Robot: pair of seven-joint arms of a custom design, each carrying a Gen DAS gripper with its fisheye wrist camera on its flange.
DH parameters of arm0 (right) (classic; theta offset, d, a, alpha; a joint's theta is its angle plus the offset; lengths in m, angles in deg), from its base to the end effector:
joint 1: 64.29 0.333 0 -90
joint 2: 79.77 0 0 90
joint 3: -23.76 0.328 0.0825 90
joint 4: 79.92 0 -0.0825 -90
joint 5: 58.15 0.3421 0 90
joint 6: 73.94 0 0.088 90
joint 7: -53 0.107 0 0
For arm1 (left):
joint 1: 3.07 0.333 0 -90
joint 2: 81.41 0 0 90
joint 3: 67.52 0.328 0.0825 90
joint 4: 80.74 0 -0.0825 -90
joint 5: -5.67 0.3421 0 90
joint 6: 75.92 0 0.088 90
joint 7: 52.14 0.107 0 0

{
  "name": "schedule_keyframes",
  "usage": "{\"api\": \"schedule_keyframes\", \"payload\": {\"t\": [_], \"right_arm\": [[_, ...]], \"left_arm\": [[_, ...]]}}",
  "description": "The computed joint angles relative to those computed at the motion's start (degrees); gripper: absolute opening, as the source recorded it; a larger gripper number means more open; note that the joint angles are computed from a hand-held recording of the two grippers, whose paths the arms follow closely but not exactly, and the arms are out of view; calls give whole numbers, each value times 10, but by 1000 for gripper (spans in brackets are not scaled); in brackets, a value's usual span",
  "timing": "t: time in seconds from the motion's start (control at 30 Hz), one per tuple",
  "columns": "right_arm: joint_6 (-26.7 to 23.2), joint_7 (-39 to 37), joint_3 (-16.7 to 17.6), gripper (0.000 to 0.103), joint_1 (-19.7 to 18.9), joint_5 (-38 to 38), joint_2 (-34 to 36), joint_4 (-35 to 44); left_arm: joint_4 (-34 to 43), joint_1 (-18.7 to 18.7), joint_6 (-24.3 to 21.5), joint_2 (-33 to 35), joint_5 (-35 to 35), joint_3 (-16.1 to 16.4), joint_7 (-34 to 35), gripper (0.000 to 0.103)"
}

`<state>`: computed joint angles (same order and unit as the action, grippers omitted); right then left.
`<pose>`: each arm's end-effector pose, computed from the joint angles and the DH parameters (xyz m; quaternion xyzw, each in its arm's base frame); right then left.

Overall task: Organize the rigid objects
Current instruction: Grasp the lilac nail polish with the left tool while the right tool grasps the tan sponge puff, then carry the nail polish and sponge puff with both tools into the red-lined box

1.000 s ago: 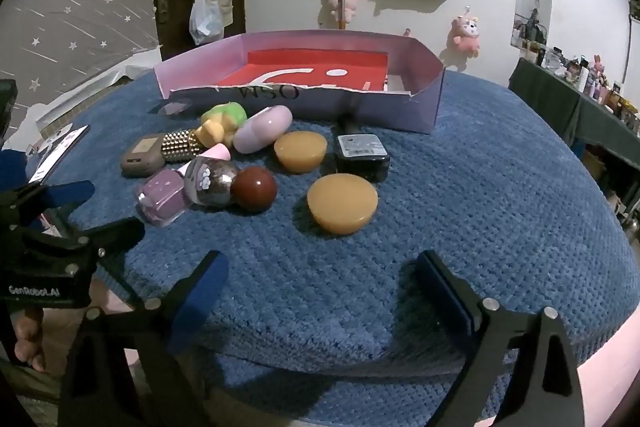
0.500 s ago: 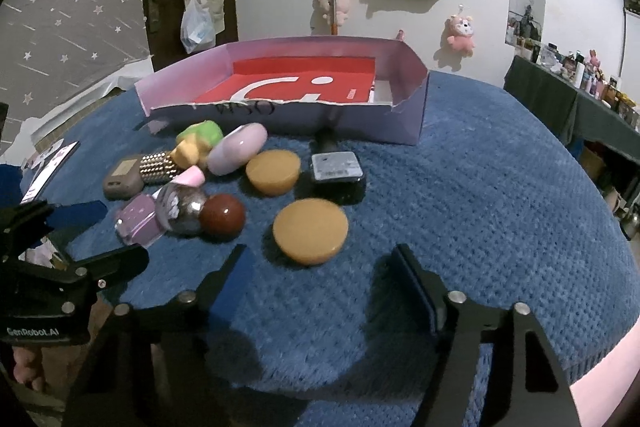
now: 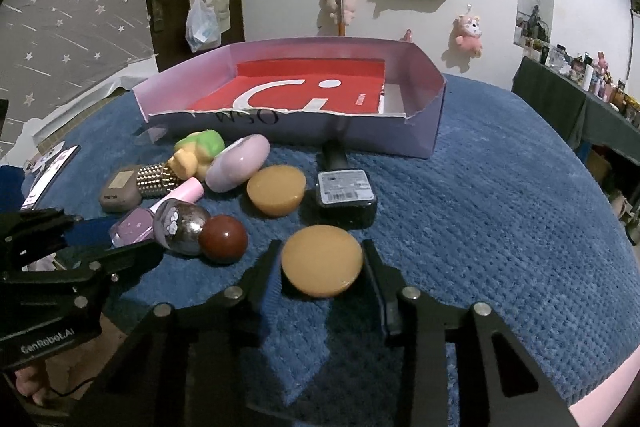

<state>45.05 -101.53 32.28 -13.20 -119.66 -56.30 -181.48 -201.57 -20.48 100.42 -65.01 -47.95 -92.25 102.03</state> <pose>0.3635 0.5108 0.3781 -0.5104 0.7558 -0.3266 0.2481 0.4796 -0.3249 0.3856 -0.3153 0.8751 -0.3506 0.1087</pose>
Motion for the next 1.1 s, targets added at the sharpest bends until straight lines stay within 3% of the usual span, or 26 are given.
{"api": "schedule_keyframes", "payload": {"t": [0.2,0.37,0.43,0.53,0.7,1.1], "right_arm": [[0,10,0,40,4,-15,-9,-4],[-11,3,1,40,7,-29,-14,4],[-8,3,1,40,6,-34,-17,4],[-2,-4,1,40,3,-42,-17,10],[15,-16,-3,40,-1,-48,-12,24],[46,-37,-11,40,-11,-50,-14,31]], "left_arm": [[4,9,-10,-4,-21,-7,21,34],[7,36,7,-13,-122,-45,128,33],[13,38,6,-17,-163,-46,167,34],[25,30,8,-19,-206,-38,209,34],[40,4,3,-14,-209,-3,204,34],[90,-2,8,3,-224,11,218,34]]}}
